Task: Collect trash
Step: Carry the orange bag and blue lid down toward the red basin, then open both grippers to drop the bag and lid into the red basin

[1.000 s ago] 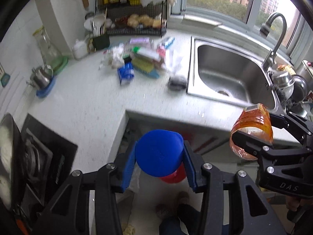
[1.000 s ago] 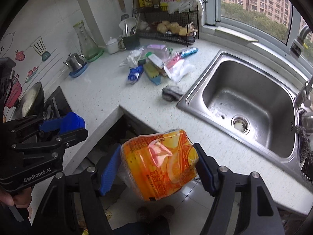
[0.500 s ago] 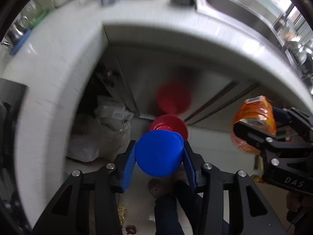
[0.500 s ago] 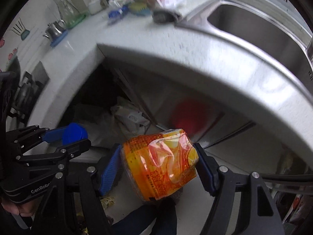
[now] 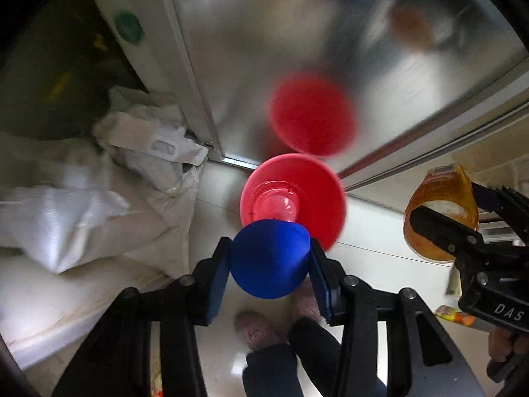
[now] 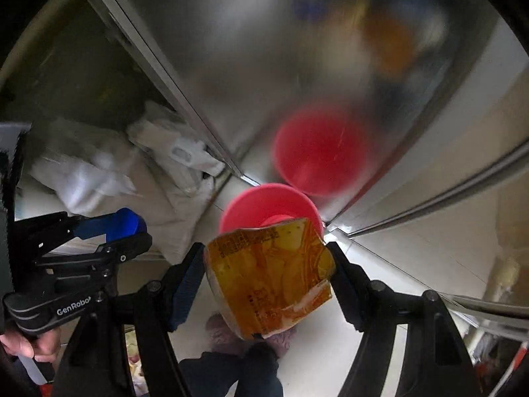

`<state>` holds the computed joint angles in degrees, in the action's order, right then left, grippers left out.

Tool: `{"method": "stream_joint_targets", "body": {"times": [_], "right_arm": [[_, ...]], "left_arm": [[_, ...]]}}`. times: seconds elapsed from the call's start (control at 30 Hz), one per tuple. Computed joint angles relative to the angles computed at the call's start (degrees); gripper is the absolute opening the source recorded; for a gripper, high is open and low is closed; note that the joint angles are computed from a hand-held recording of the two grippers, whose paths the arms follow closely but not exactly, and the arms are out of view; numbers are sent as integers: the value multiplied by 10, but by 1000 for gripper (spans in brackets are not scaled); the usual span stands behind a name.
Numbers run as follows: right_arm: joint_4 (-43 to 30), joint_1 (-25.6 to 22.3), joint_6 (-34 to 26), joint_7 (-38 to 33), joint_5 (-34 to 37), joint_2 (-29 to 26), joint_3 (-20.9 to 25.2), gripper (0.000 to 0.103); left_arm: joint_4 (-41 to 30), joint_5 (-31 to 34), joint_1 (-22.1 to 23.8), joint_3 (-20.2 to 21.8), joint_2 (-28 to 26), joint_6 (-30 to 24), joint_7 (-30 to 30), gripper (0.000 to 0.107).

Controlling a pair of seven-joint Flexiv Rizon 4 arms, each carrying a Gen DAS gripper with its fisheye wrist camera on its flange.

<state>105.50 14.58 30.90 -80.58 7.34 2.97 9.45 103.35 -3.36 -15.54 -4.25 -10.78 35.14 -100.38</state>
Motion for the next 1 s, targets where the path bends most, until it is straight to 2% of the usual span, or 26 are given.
{"method": "stream_joint_targets", "body": {"times": [0.2,0.43,0.7,1.0], "right_arm": [[78,3,132,-26,0,-69,7,70],[110,4,207,-17,-13,-139,16,70],[118,-3,260,-16,-34,-186,18,71],[127,-13,270,-29,-49,-202,20,72]], "left_arm": [[42,-6,-4,-2,-93,120,2,43],[61,-11,-14,-2,-170,211,23,43],[40,-14,-22,4,-235,247,37,43],[28,-30,-27,0,-265,254,47,43]]}}
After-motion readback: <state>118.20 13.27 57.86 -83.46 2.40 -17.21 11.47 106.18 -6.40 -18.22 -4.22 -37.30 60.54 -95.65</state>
